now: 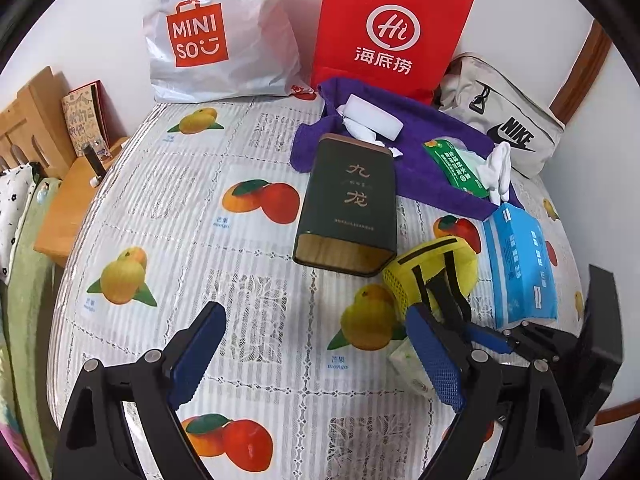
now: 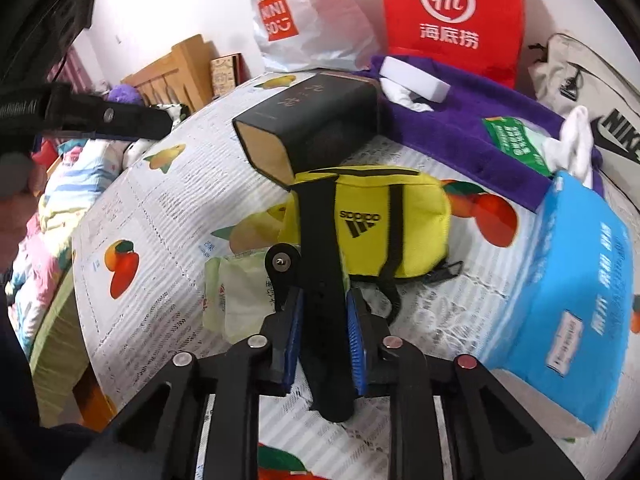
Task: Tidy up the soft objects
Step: 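Reach the right tool down and grasp the black strap beside the yellow pouch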
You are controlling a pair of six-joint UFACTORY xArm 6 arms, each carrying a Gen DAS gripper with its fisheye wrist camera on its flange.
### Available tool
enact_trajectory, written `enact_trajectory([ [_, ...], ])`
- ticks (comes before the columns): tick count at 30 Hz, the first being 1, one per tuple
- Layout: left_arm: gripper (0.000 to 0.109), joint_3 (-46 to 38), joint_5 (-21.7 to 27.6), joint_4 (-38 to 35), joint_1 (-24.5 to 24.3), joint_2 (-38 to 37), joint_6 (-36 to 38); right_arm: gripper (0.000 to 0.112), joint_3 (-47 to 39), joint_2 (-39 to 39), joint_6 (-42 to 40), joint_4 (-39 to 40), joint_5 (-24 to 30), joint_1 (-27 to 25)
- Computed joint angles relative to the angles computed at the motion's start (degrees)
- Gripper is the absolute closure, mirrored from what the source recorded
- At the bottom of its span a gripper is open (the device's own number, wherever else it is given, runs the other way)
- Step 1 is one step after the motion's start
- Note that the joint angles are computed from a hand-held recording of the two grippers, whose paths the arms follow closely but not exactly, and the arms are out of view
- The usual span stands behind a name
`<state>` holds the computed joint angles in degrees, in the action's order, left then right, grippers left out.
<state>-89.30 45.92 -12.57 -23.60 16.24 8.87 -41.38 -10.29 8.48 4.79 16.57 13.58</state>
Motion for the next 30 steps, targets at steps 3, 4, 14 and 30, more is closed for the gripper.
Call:
enact_trajectory([
  [3, 0.017, 0.08, 0.14, -0.14, 0.03, 0.19, 0.08, 0.092, 0.31, -0.96, 0.21, 0.02, 0.6, -0.2],
  [4, 0.017, -0.17, 0.43, -0.24, 0.01, 0.42, 0.0, 0.092, 0.03, -0.72, -0.15, 0.58, 1.32, -0.27],
  [14, 0.017, -1.31, 1.33, -0.98, -0.03, 1.5, 1.03, 0.091, -2.44, 1.96, -1.45, 0.54, 2.68, 0.12],
  [30, 0.017, 0.9, 0.84, -2.64, -1.73, 1.28, 3.7, 0.092, 2.53, -6.6, 5.62, -3.85, 1.84, -1.76],
])
